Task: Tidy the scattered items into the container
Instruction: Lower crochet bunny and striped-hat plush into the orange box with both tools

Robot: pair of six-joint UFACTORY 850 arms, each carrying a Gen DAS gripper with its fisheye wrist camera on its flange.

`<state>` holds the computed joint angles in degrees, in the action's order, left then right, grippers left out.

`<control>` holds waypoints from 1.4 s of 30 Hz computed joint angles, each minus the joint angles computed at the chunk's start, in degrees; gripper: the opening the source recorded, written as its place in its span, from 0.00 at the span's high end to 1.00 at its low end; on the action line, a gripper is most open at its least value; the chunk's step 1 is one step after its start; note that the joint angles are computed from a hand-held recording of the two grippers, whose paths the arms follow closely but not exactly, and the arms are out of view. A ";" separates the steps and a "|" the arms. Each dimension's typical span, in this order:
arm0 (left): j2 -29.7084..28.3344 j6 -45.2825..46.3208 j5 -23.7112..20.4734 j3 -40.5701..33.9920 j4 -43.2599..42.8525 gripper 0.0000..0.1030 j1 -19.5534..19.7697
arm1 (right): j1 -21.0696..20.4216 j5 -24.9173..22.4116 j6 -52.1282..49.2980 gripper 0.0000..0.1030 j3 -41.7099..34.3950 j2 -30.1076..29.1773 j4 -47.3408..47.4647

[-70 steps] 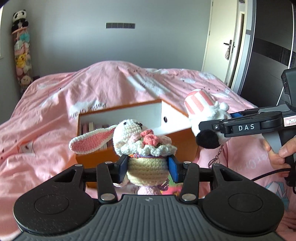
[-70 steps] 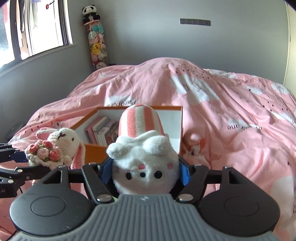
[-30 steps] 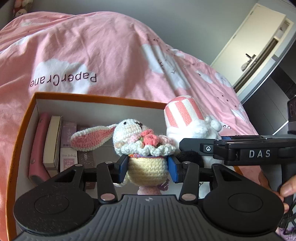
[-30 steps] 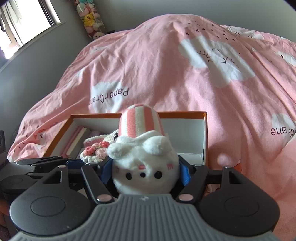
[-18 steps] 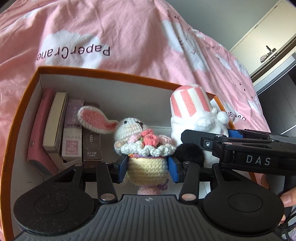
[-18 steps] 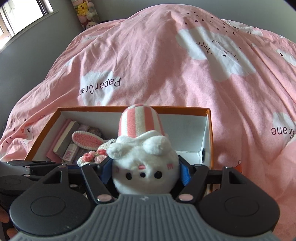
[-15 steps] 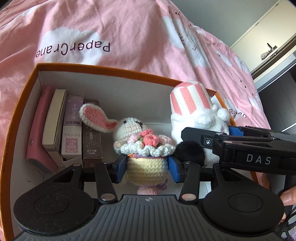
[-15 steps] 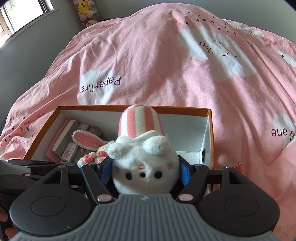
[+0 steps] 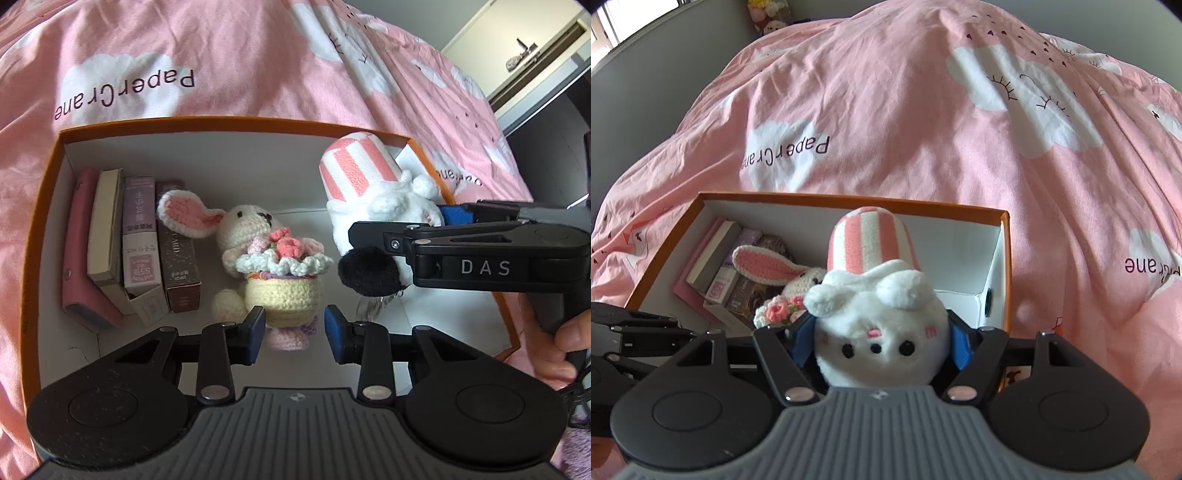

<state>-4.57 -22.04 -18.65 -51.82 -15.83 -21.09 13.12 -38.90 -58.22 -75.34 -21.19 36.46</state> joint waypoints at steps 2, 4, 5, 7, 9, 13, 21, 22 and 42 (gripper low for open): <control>-1.19 -4.05 -0.81 -1.01 4.69 0.65 -0.47 | 0.50 0.17 0.97 0.30 -0.34 -0.18 -2.52; -1.84 -4.84 -0.87 -1.37 5.80 0.68 -0.48 | 1.13 0.80 2.27 0.30 -0.56 -0.34 -5.23; -2.20 -6.26 -1.02 -1.63 7.11 0.68 -0.53 | 1.48 1.25 3.08 0.30 -0.64 -0.44 -6.55; -2.60 -8.95 -1.18 -1.90 9.02 0.69 -0.42 | 2.09 1.92 5.05 0.30 -1.16 -0.89 -8.94; -2.58 -8.40 -0.65 -1.68 7.84 0.69 -0.19 | 2.74 2.56 7.38 0.30 -1.88 -1.56 -11.17; -2.12 -11.60 0.20 -0.90 10.96 0.69 -0.63 | 4.25 4.07 11.31 0.30 -2.37 -2.57 -15.20; -0.80 -10.99 2.44 0.88 9.28 0.69 -0.23 | 6.39 4.51 18.50 0.26 -2.94 -3.24 -22.38; -0.76 -10.70 2.61 0.99 8.89 0.69 -0.19 | 6.38 4.33 18.50 0.25 -3.04 -3.27 -22.31; -0.57 -9.83 5.10 2.03 6.92 0.69 -0.19 | 5.85 1.59 19.34 0.47 -5.32 -4.70 -23.48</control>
<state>-5.14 -31.87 -13.55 -49.79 -8.91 -21.27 18.97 -37.31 -38.88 -80.67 -25.89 12.97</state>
